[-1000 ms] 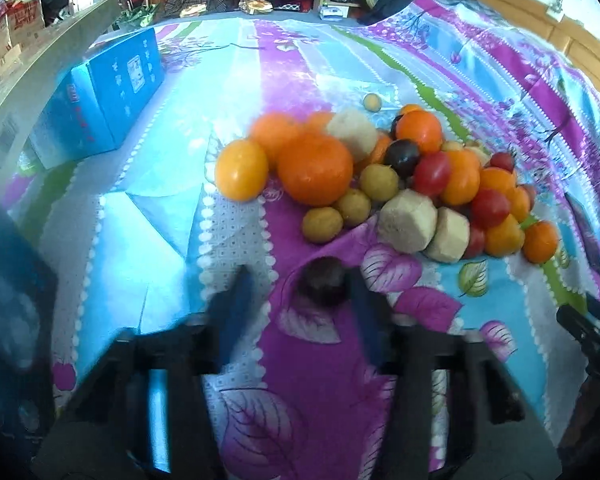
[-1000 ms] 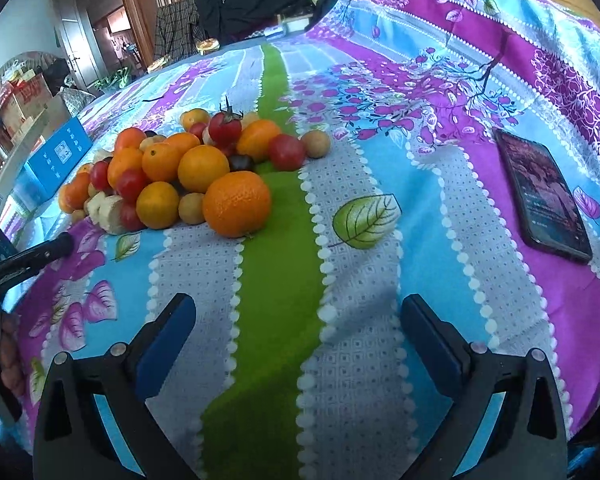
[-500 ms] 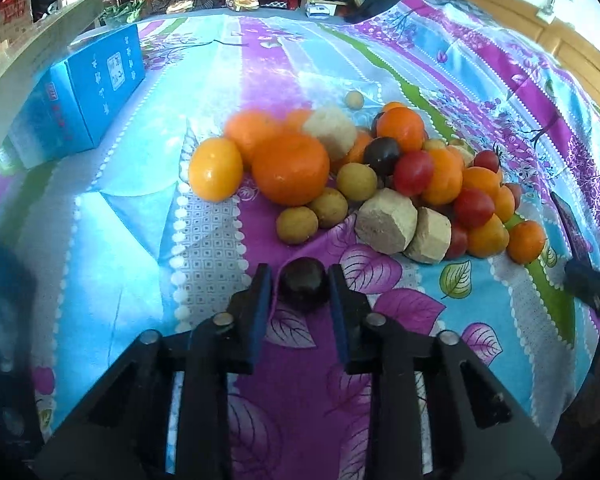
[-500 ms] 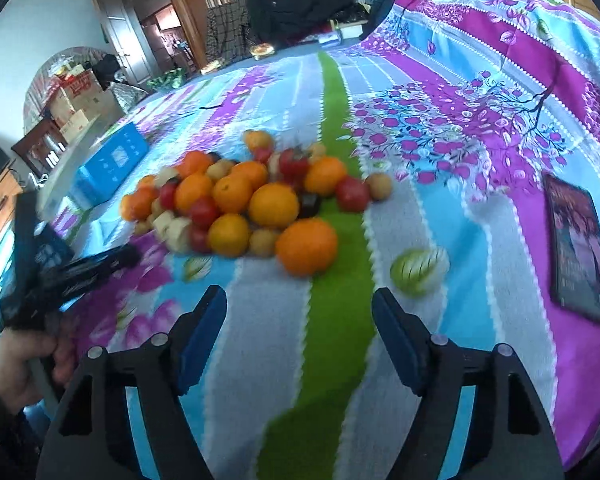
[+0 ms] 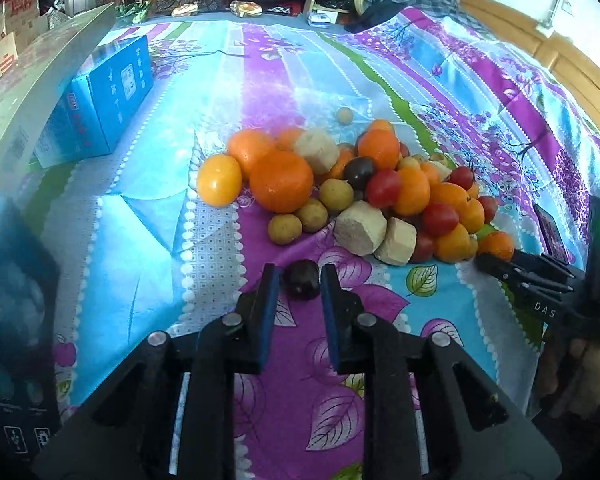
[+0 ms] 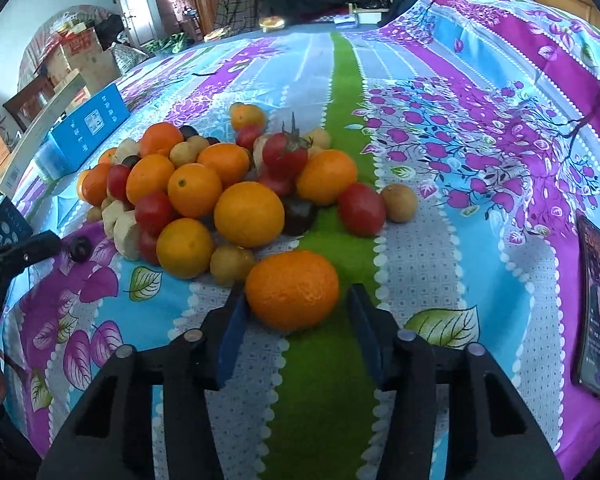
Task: Organize fruits
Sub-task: 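Close the right tool on a mandarin orange while the left tool holds the plum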
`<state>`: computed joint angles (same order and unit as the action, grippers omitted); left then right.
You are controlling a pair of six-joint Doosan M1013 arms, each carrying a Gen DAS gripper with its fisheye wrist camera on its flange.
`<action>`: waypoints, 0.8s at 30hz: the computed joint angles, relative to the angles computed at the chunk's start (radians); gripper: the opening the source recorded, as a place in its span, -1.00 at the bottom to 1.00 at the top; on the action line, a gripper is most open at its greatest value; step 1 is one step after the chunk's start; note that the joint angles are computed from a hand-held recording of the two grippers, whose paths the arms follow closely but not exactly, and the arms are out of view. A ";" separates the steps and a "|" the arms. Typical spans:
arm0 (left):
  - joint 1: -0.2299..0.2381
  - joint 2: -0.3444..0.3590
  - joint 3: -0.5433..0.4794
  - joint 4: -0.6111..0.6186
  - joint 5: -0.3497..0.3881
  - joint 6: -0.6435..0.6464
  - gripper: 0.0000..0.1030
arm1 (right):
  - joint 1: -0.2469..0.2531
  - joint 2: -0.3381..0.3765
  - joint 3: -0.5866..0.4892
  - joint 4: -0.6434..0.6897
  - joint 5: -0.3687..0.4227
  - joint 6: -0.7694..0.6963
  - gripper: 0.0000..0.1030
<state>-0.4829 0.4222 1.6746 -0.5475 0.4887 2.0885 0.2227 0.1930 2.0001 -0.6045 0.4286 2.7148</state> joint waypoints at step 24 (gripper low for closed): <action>0.002 0.039 -0.009 -0.050 0.020 0.085 -0.52 | 0.026 -0.011 0.003 0.006 0.011 0.049 -0.10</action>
